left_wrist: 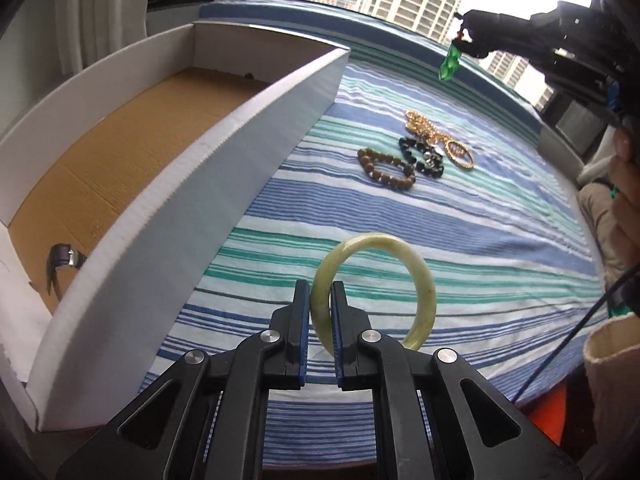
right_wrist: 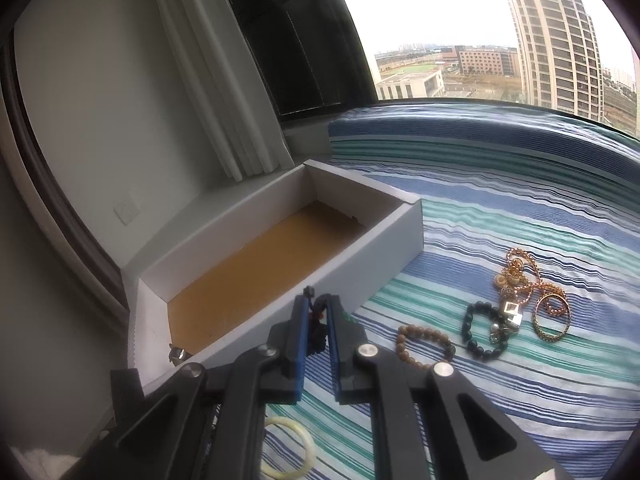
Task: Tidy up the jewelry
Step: 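Carry jade bangle and green leaf pendant into the white box while opening both grippers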
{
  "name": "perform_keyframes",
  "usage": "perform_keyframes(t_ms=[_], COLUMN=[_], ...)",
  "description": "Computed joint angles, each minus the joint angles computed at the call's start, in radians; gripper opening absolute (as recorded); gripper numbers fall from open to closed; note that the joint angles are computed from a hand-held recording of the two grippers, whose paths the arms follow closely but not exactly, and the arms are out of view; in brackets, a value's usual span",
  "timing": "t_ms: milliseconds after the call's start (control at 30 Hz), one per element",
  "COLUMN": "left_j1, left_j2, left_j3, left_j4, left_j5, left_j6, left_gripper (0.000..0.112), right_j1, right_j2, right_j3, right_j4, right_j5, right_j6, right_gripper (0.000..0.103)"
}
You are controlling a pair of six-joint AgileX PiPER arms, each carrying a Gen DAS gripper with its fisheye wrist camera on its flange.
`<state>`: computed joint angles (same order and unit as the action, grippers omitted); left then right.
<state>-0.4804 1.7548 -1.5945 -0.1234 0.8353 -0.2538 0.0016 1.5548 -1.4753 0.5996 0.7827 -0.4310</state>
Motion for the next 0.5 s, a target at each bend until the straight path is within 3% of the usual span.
perform_keyframes(t_ms=[133,333,500], left_j1=[0.109,0.259,0.384], left_j2=[-0.09,-0.107,-0.003], left_j3=[-0.039,-0.173,-0.317], left_j4=[-0.159,-0.057,-0.084], left_j5=[0.055,0.123,0.221], left_j6=[0.094,0.045,0.083], left_gripper=[0.007,0.007,0.007], right_j1=[0.021,0.084,0.13], right_j2=[0.019,0.113,0.225], right_j3=[-0.046,-0.195,-0.403], right_j4=[-0.01,-0.031,-0.052], right_j5=[0.013,0.055,0.154], right_j6=[0.022,0.099,0.169], right_gripper=[0.008,0.008,0.008])
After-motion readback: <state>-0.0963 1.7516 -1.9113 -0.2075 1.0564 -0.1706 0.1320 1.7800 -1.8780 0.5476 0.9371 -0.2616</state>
